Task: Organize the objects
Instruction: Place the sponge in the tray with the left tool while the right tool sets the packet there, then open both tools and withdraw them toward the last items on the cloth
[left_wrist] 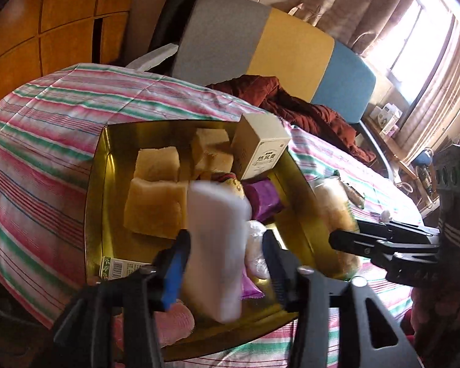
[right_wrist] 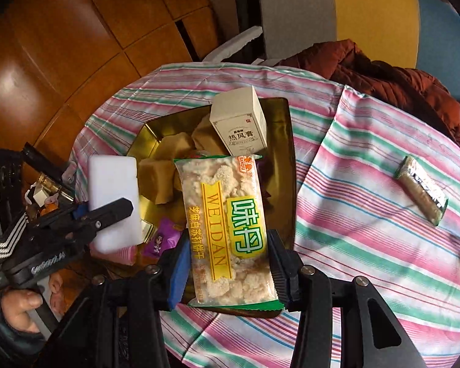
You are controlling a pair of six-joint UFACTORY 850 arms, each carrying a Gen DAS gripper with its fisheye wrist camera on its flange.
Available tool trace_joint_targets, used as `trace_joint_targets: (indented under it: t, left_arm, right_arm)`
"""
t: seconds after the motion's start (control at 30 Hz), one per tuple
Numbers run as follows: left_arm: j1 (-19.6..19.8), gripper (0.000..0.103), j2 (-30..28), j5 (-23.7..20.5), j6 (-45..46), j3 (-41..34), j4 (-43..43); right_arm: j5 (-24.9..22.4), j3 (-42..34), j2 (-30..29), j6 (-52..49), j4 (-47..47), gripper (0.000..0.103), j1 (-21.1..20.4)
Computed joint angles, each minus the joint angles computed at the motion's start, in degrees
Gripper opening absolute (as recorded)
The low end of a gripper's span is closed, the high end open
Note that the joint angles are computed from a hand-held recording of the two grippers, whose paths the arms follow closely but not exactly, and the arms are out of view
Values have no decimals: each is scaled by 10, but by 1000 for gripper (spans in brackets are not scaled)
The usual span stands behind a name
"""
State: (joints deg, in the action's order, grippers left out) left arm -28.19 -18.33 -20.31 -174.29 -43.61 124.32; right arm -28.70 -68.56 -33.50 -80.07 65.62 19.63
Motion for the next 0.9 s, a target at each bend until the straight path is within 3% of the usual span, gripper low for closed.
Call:
trace_joint_targets:
  t: [0.3, 0.47, 0.67, 0.9]
  left_arm:
    - [-10, 50, 14, -25, 34, 17, -71]
    - [-31, 50, 29, -68, 118, 21, -169]
    - [-62, 50, 41, -133, 197, 24, -257]
    - [-83, 50, 49, -169, 223, 28, -294]
  right_arm:
    - [11, 10, -3, -9, 27, 61, 2]
    - [30, 40, 19, -55, 80, 75, 4]
    - [76, 86, 55, -195, 215, 86, 18]
    - [109, 129, 87, -401, 425, 92, 27]
